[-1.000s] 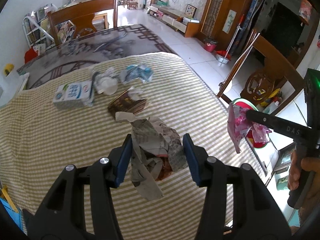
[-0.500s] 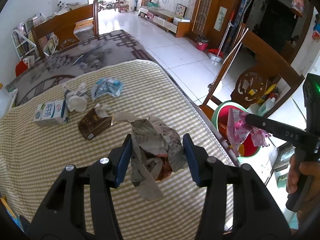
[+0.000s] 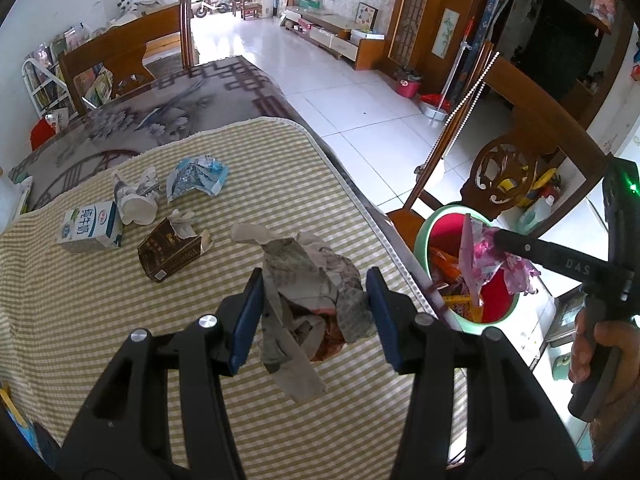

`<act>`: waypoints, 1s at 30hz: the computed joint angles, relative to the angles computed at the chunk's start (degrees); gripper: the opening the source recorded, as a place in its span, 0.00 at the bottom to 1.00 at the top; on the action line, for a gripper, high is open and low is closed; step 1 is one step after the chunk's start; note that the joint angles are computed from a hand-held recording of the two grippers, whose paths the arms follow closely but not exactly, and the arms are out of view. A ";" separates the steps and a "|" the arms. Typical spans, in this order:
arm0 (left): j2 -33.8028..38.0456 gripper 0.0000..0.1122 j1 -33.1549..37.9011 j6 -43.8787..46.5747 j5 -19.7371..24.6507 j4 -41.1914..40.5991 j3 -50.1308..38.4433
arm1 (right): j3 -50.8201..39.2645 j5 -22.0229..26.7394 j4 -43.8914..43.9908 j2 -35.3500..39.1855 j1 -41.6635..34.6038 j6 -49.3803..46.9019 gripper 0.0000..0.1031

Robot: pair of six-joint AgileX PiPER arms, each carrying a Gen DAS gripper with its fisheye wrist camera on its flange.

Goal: Collect trash
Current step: 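Open both tools over the red bin to drop the newspaper and pink foil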

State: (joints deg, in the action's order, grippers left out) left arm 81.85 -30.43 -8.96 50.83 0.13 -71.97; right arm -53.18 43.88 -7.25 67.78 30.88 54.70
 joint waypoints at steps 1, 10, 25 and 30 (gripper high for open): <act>0.15 0.43 -0.32 -0.57 0.08 0.37 -0.17 | 0.03 -0.09 0.48 -0.02 -0.43 -0.75 0.43; 1.61 0.43 -4.09 -5.23 0.35 3.27 -1.54 | 1.69 -0.49 5.86 -1.63 -5.77 -8.73 0.43; 10.77 0.43 -12.82 -6.69 0.14 1.68 -9.01 | 7.53 3.34 14.37 -11.23 -22.54 -21.90 0.43; 17.24 0.43 -15.43 -4.63 0.22 -2.17 -16.22 | 7.92 5.57 17.23 -14.12 -31.51 -28.14 0.43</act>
State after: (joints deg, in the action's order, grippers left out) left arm 99.09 -45.86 -13.59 51.05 -2.04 -88.19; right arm -45.26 49.44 9.98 53.65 -0.62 26.56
